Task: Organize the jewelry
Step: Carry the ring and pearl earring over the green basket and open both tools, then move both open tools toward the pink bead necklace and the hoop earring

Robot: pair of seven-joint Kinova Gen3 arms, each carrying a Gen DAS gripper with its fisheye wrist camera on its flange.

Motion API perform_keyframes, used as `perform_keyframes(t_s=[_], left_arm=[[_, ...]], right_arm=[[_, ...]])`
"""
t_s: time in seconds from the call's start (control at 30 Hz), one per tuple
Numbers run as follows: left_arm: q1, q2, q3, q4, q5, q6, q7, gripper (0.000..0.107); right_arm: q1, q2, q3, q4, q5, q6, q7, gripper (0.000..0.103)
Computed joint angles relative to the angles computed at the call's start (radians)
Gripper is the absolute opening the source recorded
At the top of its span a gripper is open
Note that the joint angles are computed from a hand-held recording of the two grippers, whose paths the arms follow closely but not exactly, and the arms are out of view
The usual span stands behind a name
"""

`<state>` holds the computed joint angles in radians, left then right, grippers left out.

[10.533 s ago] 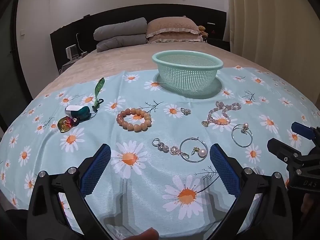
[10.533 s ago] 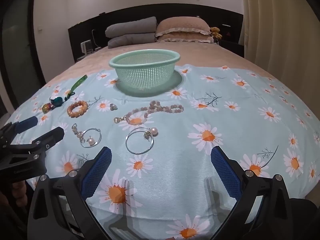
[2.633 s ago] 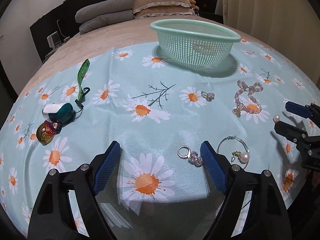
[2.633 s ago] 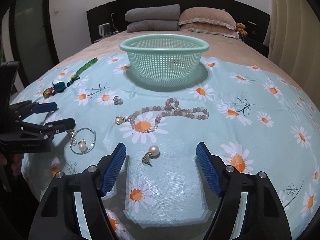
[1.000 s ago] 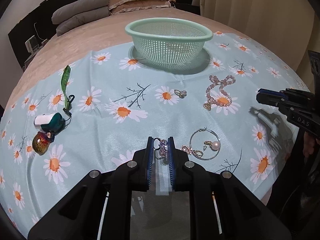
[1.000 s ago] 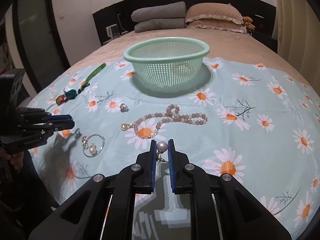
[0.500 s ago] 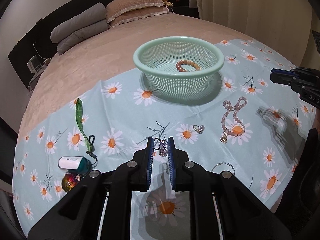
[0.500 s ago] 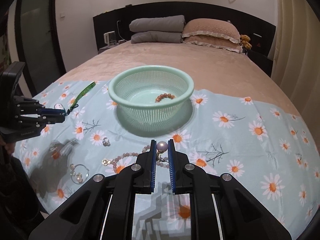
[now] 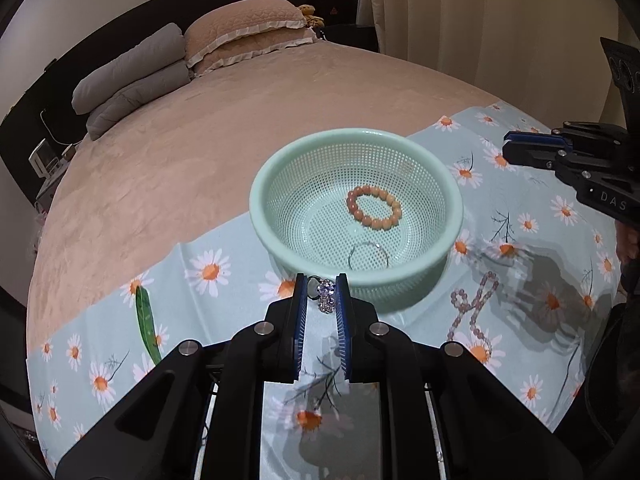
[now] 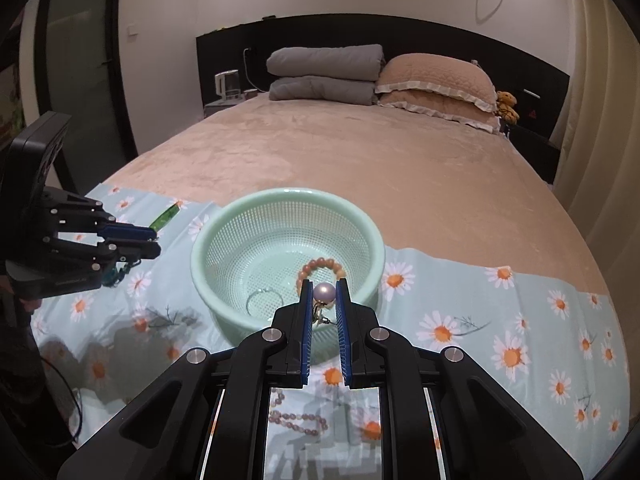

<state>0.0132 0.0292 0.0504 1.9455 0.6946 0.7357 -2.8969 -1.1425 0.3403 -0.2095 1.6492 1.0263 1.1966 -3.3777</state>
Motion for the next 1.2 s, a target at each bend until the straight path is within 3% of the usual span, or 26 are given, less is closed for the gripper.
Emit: perform_keyframes(t_s=[0.1,0.37,0.43,0.47,0.5,0.53,0.63,0.67,0.8,1.2], left_arm=[[0.019,0.044,0.023,-0.049,-0.008,-0.011,0.029,0.015],[0.063,0.146,0.091,-0.125,-0.096,-0.064,0.114,0.015],[0.072,0.155,0.102,-0.124,-0.119,-0.099,0.143,0.028],[0.070,0.154,0.107,-0.113,-0.115,-0.126,0.141,0.054],[0.063,0.148,0.111,-0.100,-0.095,-0.150,0.128,0.075],[0.049,0.142,0.114,-0.091,-0.064,-0.158,0.105,0.079],[0.021,0.136,0.117,-0.091,-0.048,-0.143,0.103,0.084],[0.019,0.131,0.113,-0.088,-0.049,-0.147,0.109,0.090],[0.013,0.118,0.098,-0.087,-0.072,-0.129,0.130,0.097],[0.007,0.062,0.059,-0.025,-0.108,-0.123,0.156,0.097]], right_arm=[[0.056,0.003,0.012,0.005,0.004,-0.093,0.034,0.011],[0.113,0.050,0.067,-0.009,-0.003,-0.217,0.104,0.011],[0.113,0.052,0.076,0.007,0.021,-0.230,0.073,0.018],[0.101,0.058,0.088,0.006,0.021,-0.214,0.063,0.040],[0.085,0.065,0.095,0.007,0.033,-0.184,0.038,0.070],[0.062,0.074,0.103,0.008,0.056,-0.143,0.007,0.082],[0.057,0.074,0.097,0.007,0.059,-0.091,-0.024,0.083],[0.058,0.068,0.095,0.016,0.064,-0.089,-0.048,0.084],[0.070,0.051,0.075,0.035,0.066,-0.089,-0.091,0.085],[0.054,0.044,0.043,0.042,0.043,-0.074,-0.096,0.086]])
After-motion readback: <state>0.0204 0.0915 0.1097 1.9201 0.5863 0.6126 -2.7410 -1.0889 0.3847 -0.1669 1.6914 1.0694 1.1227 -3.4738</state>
